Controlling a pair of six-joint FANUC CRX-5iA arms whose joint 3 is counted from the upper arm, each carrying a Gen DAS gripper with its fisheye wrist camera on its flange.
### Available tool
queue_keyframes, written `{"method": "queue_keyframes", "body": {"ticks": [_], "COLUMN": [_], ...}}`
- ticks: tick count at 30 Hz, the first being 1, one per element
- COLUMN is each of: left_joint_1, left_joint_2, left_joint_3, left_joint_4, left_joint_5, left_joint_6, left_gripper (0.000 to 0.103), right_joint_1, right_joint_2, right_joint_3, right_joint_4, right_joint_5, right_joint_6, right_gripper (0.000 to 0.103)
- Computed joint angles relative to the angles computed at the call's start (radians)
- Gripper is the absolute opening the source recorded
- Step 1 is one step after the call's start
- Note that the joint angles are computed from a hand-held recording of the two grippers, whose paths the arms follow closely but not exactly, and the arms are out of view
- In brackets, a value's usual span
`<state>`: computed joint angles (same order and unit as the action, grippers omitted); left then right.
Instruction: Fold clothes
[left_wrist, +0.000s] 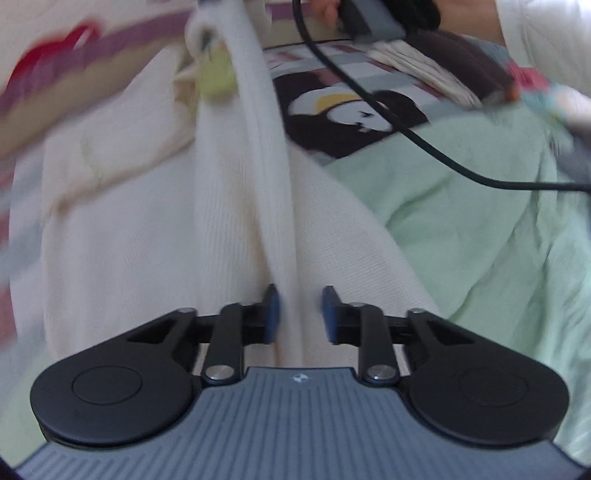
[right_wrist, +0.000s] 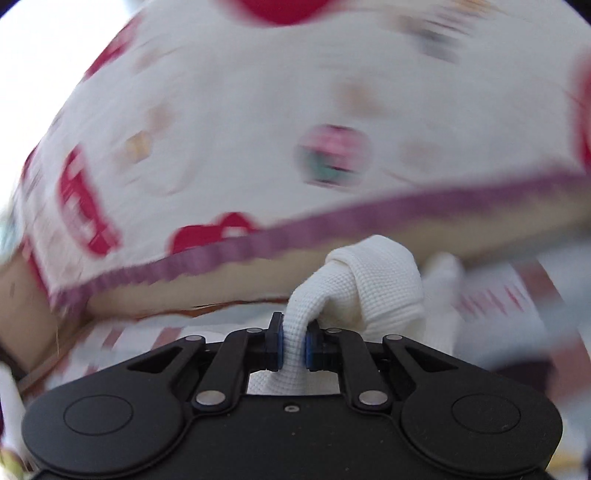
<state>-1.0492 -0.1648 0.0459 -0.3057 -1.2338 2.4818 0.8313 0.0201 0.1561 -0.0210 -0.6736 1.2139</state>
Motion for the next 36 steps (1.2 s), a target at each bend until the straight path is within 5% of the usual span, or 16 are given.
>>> {"method": "queue_keyframes", "body": {"ticks": [3,7,11,14,17,24,29,33,34,36], "left_joint_1": [0.053,0.043,0.07,0.075,0.093,0.081,0.039,0.035,0.037,0.071], "left_joint_2": [-0.125,-0.182,-0.22,-0.214,-0.234,-0.278,-0.251,-0.212,-0.203,-0.194], "left_joint_3": [-0.113,-0.145,-0.196,-0.205,-0.24,-0.278,-0.253,-0.235,-0.231,-0.235], "left_joint_4": [0.075,0.057,0.067,0.055,0.056,0.0,-0.058,-0.094,-0.103,-0.065], "left_joint_5": [0.036,-0.013,0.035,0.053,0.1,0.161,0.146,0.145,0.142,0.138], "left_joint_6": [0.182,0.248,0.281,0.268,0.284,0.411,0.458,0.438,0.434,0.374], "left_gripper": [0.023,0.024,0.026,0.026,0.029,0.036,0.049,0.057,0.056,0.009], "right_joint_1": [0.111,0.21,0.212,0.233,0.305,0.496,0.792,0.936,0.965,0.993], "right_joint_2": [0.175,0.405,0.339,0.174,-0.036,-0.542,-0.796,-0.911,-0.922,-0.923], "right_joint_3": [0.2,0.427,0.325,0.131,-0.088,-0.549,-0.767,-0.869,-0.885,-0.906], "right_joint_4": [0.055,0.153,0.081,0.062,0.142,0.245,0.43,0.485,0.506,0.529], "right_joint_5": [-0.13,-0.353,-0.257,-0.118,-0.092,-0.251,-0.437,-0.444,-0.444,-0.432], "right_joint_6": [0.053,0.028,-0.079,-0.179,-0.227,-0.344,-0.713,-1.011,-1.046,-1.081], "right_gripper": [0.014,0.02,0.034,0.038,0.044,0.047,0.048,0.048,0.048,0.052]}}
